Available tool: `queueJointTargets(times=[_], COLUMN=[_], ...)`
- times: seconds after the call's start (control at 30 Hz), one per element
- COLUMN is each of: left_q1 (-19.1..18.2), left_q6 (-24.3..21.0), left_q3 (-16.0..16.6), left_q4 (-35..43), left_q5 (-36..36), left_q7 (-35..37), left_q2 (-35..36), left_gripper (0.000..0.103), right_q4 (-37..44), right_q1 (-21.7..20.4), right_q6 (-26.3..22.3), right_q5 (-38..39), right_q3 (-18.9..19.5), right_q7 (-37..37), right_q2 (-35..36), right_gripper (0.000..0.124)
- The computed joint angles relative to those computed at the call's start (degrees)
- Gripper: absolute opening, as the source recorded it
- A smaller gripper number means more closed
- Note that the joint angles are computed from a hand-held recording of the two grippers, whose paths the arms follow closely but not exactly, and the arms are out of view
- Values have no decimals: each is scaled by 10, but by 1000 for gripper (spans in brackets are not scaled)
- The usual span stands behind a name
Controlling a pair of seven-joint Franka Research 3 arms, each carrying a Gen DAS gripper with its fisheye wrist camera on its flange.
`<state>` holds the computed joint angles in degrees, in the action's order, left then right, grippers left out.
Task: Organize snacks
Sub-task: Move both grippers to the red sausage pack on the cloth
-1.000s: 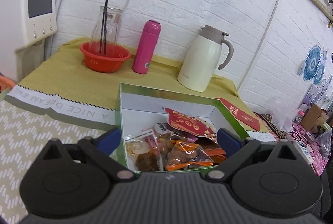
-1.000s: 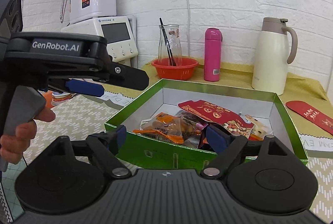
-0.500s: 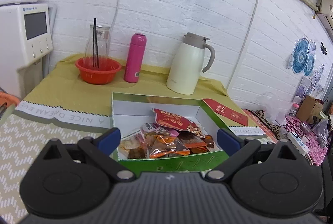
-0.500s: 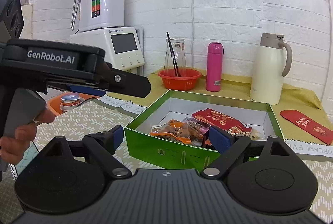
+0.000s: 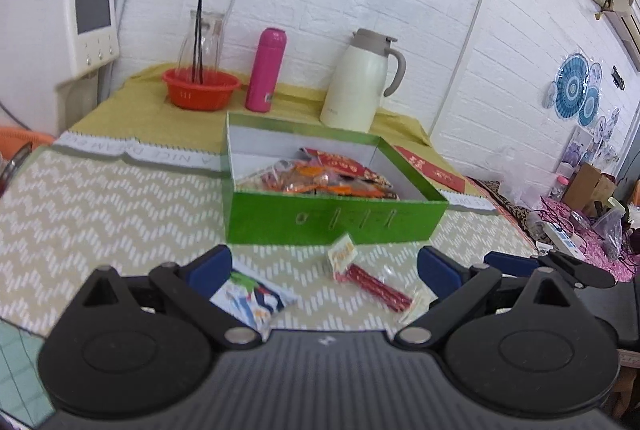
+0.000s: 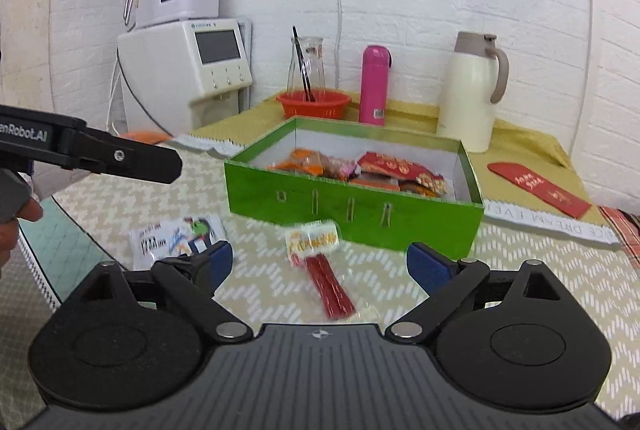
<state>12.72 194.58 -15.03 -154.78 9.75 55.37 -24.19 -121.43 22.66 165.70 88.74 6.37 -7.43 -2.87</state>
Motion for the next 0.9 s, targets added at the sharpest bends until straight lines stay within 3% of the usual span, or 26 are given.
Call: queueJointTargets(times=[0.13,0.23,0.5,0.53,0.67,0.9], left_q1=[-56,-61,-108,-112,-164,-332], left_q6=[-4,-6,-19,-20,-19,-21], left_q3=[46,47,97,100,153,310], left_q4=[-24,-40,-53,-53,-44,-15], left_q5=[7,8,32,35,53,101], left_q7=[-17,-24,-26,-25,-19,-17], left_q2=[1,-9,-23,-23,-12,24], left_gripper=[98,98,98,98,98,98], right_q4=[-16,-5,57,56,37,-53], right_q1=[-3,-4,-17,-18,-37,-38], right_q6=[1,8,-12,-10,-34,-108], right_q5=[-90,-120,-246,-270,-251,-211], right_q3=[0,3,16,18,29,-2], right_q7=[85,115,231,247,187,53], right_q2=[14,36,104,106,84,-6], right_gripper=[103,103,103,96,86,87])
